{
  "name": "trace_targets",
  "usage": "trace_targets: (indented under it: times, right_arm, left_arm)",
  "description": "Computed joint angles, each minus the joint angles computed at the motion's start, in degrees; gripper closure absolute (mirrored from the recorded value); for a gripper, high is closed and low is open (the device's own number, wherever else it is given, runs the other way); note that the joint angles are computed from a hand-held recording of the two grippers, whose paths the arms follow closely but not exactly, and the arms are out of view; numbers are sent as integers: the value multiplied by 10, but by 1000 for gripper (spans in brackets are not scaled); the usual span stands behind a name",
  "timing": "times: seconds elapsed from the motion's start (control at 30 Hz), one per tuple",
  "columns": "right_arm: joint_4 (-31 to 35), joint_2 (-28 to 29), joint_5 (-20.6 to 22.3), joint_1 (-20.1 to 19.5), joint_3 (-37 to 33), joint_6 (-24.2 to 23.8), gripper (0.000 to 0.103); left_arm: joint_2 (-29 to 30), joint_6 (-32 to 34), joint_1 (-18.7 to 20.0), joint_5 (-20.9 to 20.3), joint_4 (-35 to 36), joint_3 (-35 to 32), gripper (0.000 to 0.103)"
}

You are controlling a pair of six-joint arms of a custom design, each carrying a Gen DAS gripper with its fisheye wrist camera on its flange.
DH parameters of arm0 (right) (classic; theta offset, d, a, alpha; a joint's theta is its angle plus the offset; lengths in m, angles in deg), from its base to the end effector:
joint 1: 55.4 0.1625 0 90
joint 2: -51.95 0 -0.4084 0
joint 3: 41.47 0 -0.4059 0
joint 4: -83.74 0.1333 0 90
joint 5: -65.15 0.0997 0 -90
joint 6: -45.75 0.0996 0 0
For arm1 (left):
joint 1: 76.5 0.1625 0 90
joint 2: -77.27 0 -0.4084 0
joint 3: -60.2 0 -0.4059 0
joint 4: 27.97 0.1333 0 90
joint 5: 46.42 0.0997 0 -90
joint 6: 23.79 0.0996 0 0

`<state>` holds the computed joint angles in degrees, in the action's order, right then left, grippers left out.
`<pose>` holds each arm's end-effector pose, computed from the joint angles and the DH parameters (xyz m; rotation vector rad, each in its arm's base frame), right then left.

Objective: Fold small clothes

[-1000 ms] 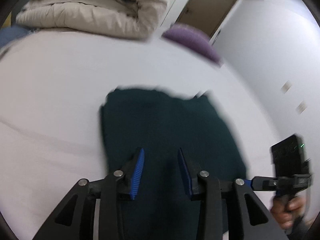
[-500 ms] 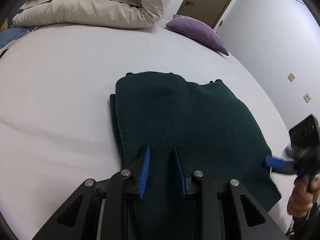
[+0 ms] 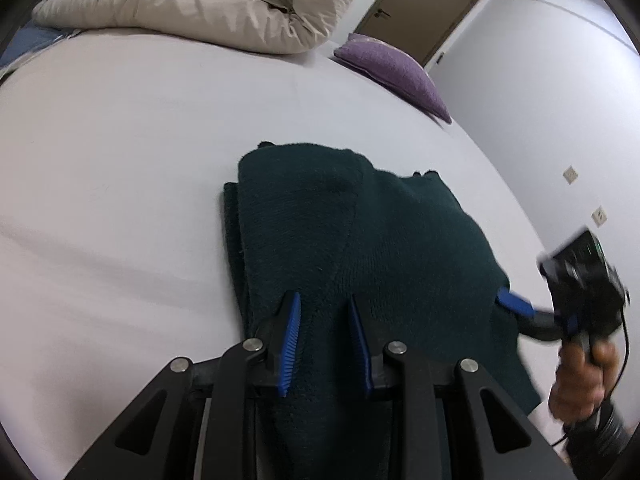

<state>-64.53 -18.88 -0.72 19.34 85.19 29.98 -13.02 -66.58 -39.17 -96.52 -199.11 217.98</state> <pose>0.0453 -0.4949 0.1259 -0.0247 2.7391 -0.2128 -0.0937 -0.3195 0.1452 0.1152 2.6887 -0.9386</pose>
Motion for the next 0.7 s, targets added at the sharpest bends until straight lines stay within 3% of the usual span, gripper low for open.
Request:
trace_targets:
  times: [0.1, 0.13, 0.2, 0.27, 0.4, 0.57, 0.7]
  right_arm:
    - [37, -62, 3, -5, 48, -39, 35]
    - [62, -82, -17, -10, 62, -56, 33]
    - [83, -110, -62, -22, 88, -82, 33]
    - [83, -148, -56, -55, 123, -120, 35]
    - [134, -228, -60, -89, 154, -147, 34]
    - [195, -315, -110, -98, 171, -166, 32]
    - [208, -366, -61, -119, 176, -176, 32]
  left_arm:
    - [-45, -61, -48, 32, 95, 8, 74]
    - [-52, -76, -59, 38, 118, 8, 71]
    - [-65, -102, -76, 45, 161, 8, 71]
    - [-84, -134, -96, 50, 223, 3, 68]
    - [-105, -210, -136, 67, 364, -13, 41]
    - [-131, -293, -181, 68, 487, -14, 40]
    - [-128, -326, -205, 79, 575, -34, 39]
